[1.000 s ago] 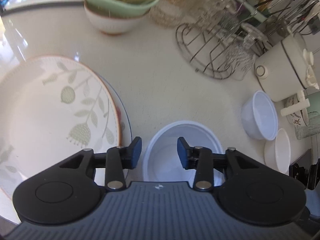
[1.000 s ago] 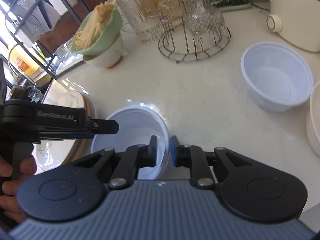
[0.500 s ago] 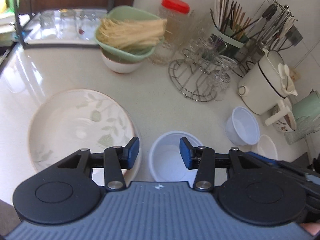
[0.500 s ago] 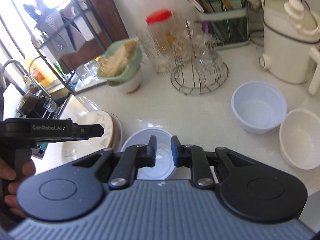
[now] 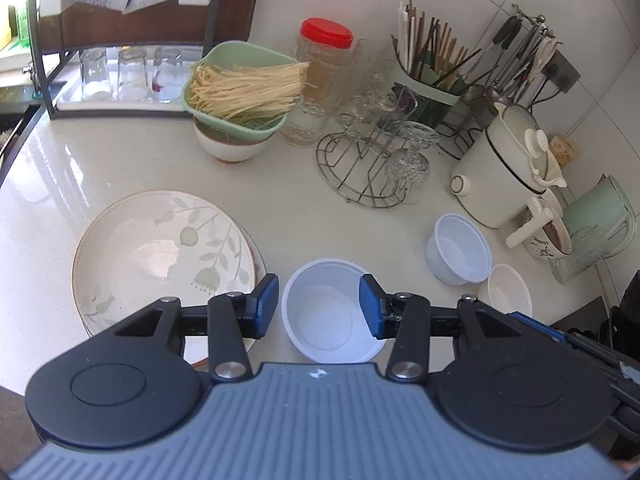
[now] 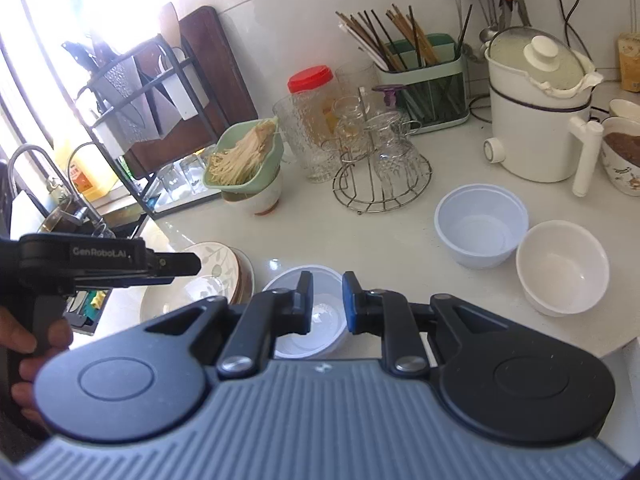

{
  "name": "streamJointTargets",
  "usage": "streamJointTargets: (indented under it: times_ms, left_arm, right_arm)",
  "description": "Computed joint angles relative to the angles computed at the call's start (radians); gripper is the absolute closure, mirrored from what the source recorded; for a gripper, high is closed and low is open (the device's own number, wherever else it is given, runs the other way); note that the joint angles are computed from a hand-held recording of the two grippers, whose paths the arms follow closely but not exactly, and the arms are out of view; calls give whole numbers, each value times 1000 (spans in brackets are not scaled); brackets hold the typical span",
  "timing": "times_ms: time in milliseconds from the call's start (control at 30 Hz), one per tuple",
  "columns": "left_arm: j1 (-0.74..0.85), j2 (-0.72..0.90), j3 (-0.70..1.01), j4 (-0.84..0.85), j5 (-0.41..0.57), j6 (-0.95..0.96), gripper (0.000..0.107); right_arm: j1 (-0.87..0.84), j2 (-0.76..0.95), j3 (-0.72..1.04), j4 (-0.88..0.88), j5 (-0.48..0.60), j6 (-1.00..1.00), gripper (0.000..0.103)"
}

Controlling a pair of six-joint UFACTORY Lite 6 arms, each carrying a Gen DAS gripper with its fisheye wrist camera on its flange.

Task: Organize plates and bowls
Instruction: 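Lower the plastic bowl onto the counter and open the left gripper, then move the left gripper to the second translucent plastic bowl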

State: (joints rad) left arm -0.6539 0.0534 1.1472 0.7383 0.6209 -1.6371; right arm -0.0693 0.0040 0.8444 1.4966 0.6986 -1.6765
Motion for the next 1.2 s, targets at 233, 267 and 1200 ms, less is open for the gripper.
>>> streamJointTargets:
  times_ms: [233, 267, 1200]
  left_arm:
    - [-18, 2, 31, 6, -6, 31, 57]
    - [-28, -1, 35, 4, -2, 34, 57]
    - [227, -6, -2, -607, -309, 966, 57]
  right_arm:
    - [-42, -65, -59, 1, 12, -6, 83]
    - [-47, -73, -66, -2, 13, -6, 83]
    - [256, -148, -61, -97, -462, 445, 83]
